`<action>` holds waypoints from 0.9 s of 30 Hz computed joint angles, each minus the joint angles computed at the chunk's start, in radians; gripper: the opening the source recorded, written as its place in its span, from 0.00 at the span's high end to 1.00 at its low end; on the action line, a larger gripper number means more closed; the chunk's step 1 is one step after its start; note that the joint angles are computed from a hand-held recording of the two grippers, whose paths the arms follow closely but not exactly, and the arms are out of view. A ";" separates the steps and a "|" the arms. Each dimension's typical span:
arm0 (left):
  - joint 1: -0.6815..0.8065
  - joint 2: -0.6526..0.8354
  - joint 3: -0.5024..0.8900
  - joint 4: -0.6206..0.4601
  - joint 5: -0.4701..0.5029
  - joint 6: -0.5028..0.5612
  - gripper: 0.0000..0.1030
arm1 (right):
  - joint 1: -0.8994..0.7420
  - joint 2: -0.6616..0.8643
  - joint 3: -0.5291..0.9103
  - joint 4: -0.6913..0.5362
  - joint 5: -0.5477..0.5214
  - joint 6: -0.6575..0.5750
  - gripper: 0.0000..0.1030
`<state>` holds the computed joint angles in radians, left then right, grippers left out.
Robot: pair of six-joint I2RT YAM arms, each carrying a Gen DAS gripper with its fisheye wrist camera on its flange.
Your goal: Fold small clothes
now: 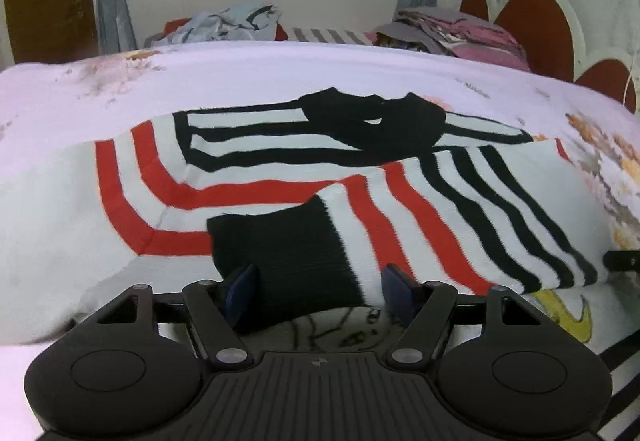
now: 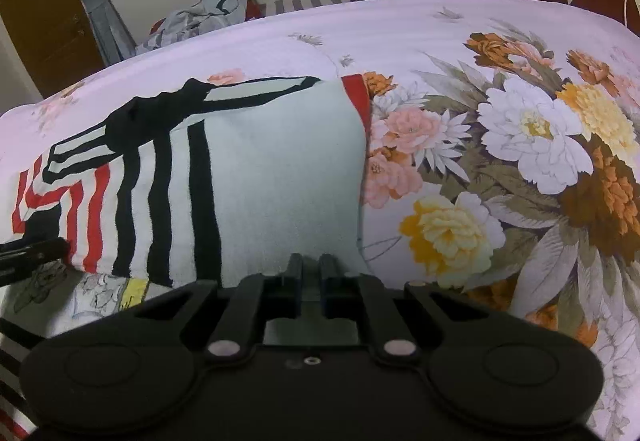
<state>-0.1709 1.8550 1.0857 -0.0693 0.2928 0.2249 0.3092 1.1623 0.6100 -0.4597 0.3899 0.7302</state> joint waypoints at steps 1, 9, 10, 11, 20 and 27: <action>0.001 0.001 0.002 0.000 -0.003 -0.001 0.33 | 0.006 0.002 0.012 -0.014 0.009 0.011 0.92; 0.119 0.004 0.011 0.001 0.042 0.042 0.32 | 0.031 0.028 0.083 -0.105 0.066 0.086 0.85; 0.153 0.008 0.019 -0.003 0.058 0.048 0.33 | 0.040 0.014 0.086 -0.109 0.084 0.102 0.82; 0.195 0.018 0.036 -0.023 0.098 0.054 0.33 | 0.048 0.009 0.091 -0.114 0.097 0.107 0.82; 0.414 0.063 0.153 -0.101 0.149 -0.018 0.33 | 0.164 0.124 0.175 -0.089 0.143 0.172 0.81; 0.541 0.150 0.255 -0.101 0.125 -0.018 0.33 | 0.204 0.262 0.281 -0.074 0.140 0.162 0.80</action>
